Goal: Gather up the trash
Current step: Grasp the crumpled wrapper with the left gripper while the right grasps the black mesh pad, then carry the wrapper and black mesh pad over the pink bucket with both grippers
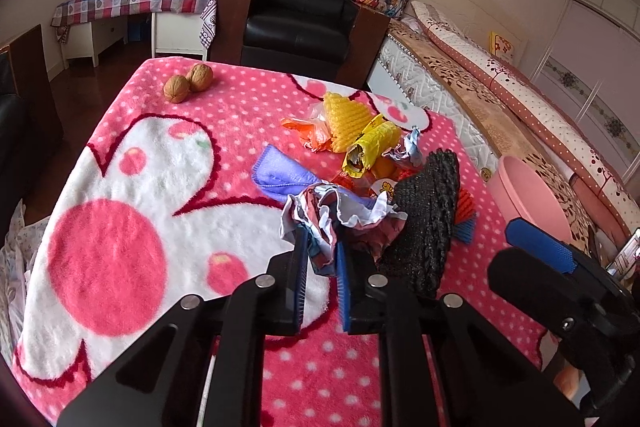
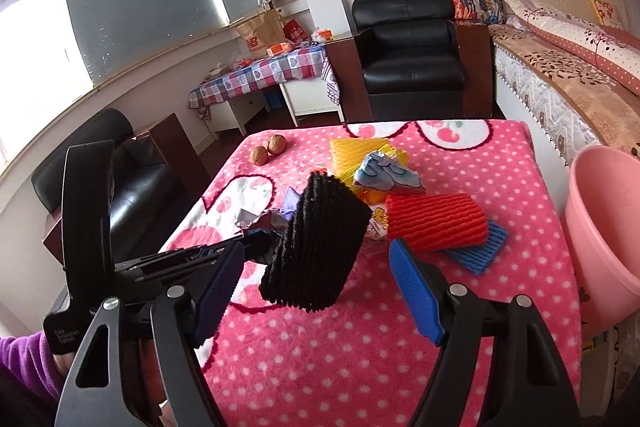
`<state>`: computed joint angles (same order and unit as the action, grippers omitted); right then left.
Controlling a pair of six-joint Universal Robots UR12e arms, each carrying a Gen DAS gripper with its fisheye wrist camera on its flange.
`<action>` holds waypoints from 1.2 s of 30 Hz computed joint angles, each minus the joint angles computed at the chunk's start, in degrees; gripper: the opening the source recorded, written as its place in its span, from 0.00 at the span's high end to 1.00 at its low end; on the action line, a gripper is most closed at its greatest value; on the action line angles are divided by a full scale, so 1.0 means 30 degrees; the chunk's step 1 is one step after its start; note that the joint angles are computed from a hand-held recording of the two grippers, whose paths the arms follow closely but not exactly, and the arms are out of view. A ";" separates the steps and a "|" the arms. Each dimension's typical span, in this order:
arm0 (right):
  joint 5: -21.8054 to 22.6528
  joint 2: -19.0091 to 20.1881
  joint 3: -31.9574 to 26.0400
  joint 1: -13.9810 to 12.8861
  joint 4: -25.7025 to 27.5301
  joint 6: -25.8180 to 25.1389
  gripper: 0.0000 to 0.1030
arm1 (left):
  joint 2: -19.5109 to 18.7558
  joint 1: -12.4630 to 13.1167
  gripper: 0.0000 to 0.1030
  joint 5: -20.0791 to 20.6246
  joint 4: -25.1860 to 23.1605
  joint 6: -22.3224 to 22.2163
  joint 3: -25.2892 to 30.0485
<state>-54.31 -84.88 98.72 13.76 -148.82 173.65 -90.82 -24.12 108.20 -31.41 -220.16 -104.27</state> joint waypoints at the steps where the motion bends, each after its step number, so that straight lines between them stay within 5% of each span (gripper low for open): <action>1: -0.0021 0.0054 -0.0082 0.0071 0.0267 0.0000 0.33 | 0.0012 -0.0009 0.88 -0.0069 0.0062 0.0036 -0.0020; 9: -0.0806 0.0206 -0.0293 0.0340 0.2210 -0.0033 0.56 | 0.0071 -0.0063 0.88 -0.0594 0.0575 0.0462 -0.0241; 15: -0.1004 0.0068 -0.0099 0.0102 0.2648 0.0166 0.87 | 0.0190 -0.0125 0.88 -0.0526 0.0753 0.0485 -0.0381; 36: -0.1783 -0.2426 0.1712 -0.1329 -0.0360 0.1082 0.89 | 0.0093 -0.1174 0.88 0.0147 0.2114 0.1828 0.0449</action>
<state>-59.66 -92.16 103.86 9.77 -149.90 176.90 -90.54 -27.65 108.64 -25.07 -214.67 -102.93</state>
